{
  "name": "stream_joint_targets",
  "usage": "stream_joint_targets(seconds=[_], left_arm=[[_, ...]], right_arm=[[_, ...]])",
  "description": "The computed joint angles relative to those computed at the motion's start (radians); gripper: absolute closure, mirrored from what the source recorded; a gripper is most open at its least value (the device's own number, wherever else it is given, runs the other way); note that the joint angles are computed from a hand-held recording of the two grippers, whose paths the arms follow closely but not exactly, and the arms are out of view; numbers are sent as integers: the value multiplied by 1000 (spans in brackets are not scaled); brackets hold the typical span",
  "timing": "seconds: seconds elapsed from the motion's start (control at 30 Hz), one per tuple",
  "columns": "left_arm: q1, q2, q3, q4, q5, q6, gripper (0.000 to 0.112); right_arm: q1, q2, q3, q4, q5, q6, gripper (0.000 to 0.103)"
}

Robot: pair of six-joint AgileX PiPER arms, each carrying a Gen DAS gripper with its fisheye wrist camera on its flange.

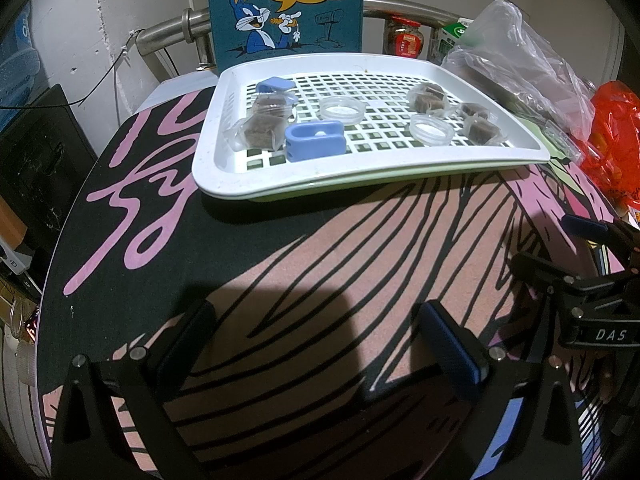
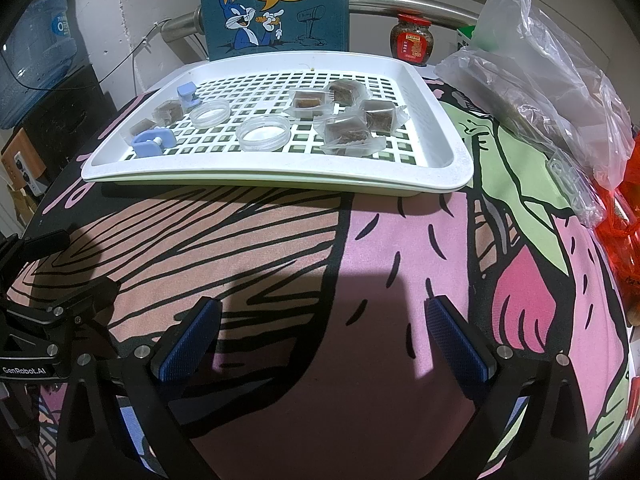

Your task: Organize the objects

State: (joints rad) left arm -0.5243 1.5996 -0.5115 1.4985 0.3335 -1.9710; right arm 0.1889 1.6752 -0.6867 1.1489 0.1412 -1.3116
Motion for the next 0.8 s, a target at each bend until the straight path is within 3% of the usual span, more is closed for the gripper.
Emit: stream_joint_targets(seconds=[0.8], left_arm=[[-12,-3,7,2,7,-16,9]], right_arm=[[3,-6,8,-7,-11,21,0]])
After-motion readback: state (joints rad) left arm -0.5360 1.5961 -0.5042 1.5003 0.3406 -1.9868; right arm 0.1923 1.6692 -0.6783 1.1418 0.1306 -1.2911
